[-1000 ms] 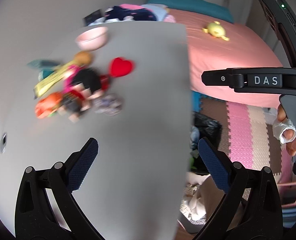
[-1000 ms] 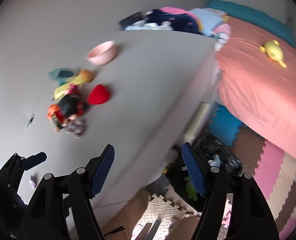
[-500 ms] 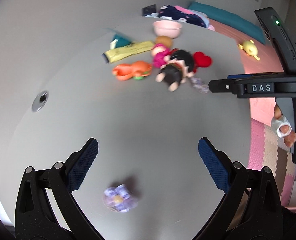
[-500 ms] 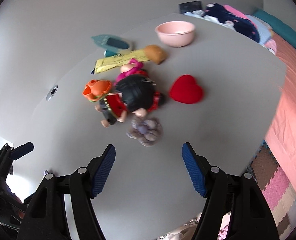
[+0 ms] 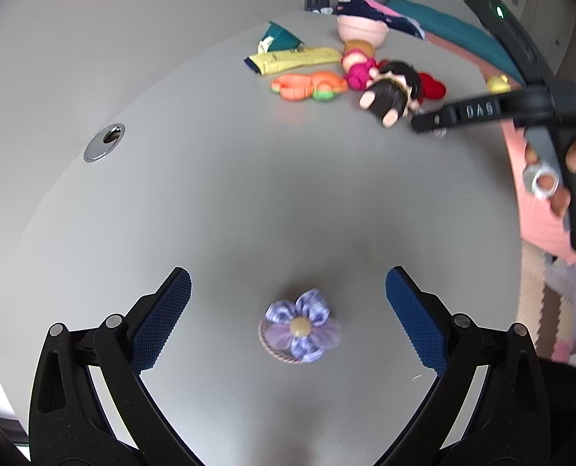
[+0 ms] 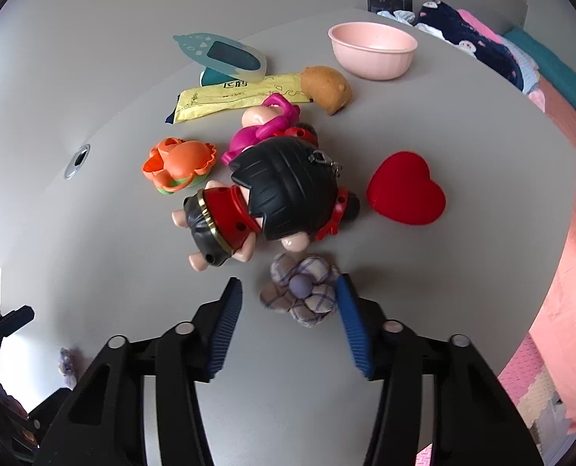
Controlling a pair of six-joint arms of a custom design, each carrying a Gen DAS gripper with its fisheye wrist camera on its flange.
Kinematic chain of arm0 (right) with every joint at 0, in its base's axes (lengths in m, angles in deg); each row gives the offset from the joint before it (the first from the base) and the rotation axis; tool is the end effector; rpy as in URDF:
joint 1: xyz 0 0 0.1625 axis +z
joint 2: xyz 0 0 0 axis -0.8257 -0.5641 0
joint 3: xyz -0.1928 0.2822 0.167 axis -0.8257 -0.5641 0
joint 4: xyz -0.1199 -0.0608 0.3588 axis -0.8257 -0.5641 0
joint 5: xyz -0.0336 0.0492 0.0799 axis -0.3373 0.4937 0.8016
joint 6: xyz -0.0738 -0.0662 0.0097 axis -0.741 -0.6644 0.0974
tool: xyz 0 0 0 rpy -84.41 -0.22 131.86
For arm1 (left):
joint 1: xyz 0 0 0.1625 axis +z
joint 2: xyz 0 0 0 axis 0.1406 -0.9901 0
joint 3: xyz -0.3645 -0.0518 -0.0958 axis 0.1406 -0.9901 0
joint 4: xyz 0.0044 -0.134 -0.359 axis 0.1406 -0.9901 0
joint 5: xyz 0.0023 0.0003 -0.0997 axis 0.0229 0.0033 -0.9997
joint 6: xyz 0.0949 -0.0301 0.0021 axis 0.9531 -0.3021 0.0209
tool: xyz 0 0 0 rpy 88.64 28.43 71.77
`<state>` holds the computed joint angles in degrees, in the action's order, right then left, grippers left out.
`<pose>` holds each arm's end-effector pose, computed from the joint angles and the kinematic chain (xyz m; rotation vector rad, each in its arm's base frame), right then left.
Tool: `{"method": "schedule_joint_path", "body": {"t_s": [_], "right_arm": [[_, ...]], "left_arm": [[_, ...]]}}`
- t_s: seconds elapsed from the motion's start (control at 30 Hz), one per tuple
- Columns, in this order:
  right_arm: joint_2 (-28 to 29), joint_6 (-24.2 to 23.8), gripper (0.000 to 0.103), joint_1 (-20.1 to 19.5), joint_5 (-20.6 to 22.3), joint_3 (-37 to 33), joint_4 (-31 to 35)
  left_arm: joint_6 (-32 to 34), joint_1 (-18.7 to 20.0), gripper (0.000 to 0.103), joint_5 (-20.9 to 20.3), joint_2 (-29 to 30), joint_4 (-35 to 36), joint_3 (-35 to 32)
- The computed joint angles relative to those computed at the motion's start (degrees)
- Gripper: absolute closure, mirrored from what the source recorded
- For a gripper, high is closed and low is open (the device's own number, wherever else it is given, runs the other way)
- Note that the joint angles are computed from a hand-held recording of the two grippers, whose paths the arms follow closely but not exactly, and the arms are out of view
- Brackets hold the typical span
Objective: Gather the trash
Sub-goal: 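Grasp the purple flower clip with the left gripper while the right gripper grasps the lavender bundle, then carry the clip and bundle to the trash bag and release both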
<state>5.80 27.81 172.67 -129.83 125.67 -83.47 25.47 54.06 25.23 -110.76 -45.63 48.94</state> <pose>0.4014 -0.6050 -0.0329 0.7739 -2.5050 0.2325 0.0014 -0.4482 0.3513 0.3311 2.2694 -0.6066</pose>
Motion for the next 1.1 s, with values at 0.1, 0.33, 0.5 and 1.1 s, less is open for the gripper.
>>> {"method": "schedule_joint_path", "body": {"t_s": [0.1, 0.33, 0.5, 1.1], "right_arm": [[0.3, -1.7, 0.083, 0.2, -1.4, -0.2, -0.4], [-2.7, -1.0, 0.084, -0.6, 2.2, 3.6, -2.0], [-3.8, -0.7, 0.084, -0.9, 3.0, 5.0, -2.7], [-11.7, -0.5, 0.084, -3.1, 6.7, 14.0, -9.1]], "left_arm": [[0.1, 0.2, 0.006, 0.4, 0.0, 0.2, 0.9], [-0.3, 0.0, 0.006, 3.5, -0.8, -0.3, 3.2], [1.4, 0.0, 0.02, 5.0, 0.2, -3.6, 4.5], [-1.4, -3.9, 0.084, 2.6, 2.1, -4.4, 4.2]]}}
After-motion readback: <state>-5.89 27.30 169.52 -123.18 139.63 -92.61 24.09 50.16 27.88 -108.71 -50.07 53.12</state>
